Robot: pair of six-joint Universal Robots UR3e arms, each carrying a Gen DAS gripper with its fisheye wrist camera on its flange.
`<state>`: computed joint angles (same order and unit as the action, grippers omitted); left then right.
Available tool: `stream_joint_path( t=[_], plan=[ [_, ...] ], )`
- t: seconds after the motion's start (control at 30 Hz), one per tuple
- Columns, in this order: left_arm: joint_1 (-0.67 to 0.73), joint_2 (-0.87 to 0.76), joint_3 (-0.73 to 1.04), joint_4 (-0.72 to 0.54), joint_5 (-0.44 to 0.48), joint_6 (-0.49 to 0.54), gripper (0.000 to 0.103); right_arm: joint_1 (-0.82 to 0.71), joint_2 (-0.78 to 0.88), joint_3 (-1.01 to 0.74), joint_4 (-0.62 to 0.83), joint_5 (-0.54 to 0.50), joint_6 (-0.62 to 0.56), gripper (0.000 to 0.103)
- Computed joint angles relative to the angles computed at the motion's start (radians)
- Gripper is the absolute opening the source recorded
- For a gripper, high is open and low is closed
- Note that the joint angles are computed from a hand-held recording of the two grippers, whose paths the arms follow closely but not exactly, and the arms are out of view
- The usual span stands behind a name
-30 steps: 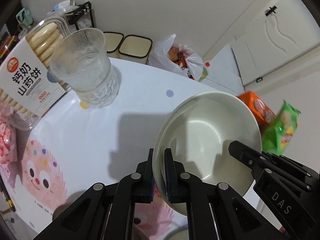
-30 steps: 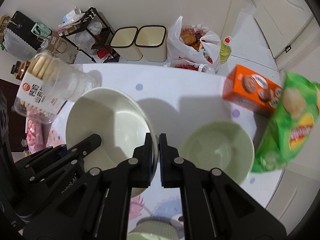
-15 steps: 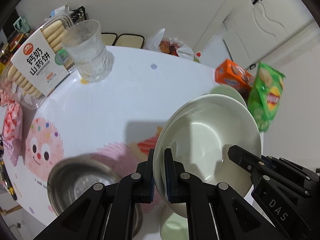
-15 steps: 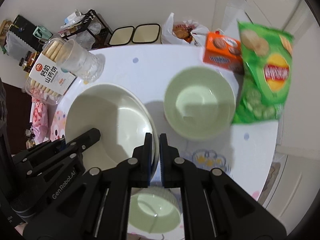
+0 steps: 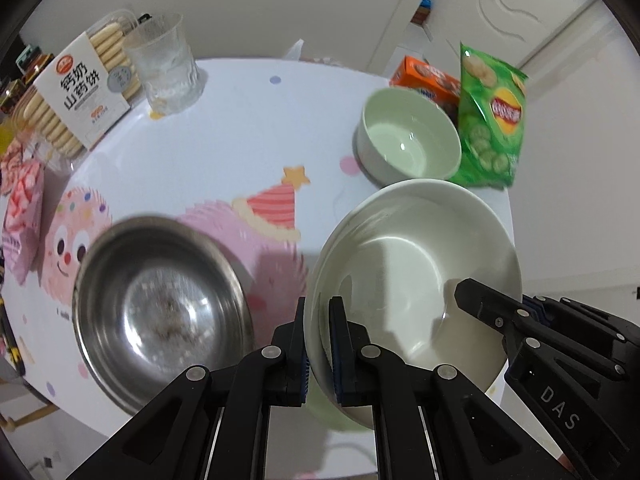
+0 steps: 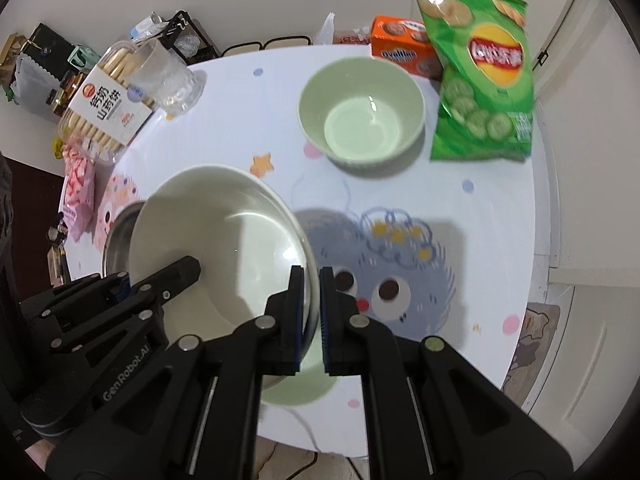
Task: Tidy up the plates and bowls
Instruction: 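Lift and carry the cream bowl over the green bowl with both tools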
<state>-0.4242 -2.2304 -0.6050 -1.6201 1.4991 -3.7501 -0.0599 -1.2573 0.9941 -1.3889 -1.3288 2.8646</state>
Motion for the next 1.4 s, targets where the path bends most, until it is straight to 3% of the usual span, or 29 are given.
stream_joint_path(
  t=[0.43, 1.4],
  plan=[
    [-0.055, 0.098, -0.259, 0.116, -0.016, -0.024, 0.008, -0.037, -0.198, 0.319, -0.083, -0.016, -0.042, 0.009],
    [-0.114, 0.079, -0.309, 0.146, 0.060, -0.008, 0.009, -0.048, -0.288, 0.519, -0.186, -0.045, -0.043, 0.010]
  ],
)
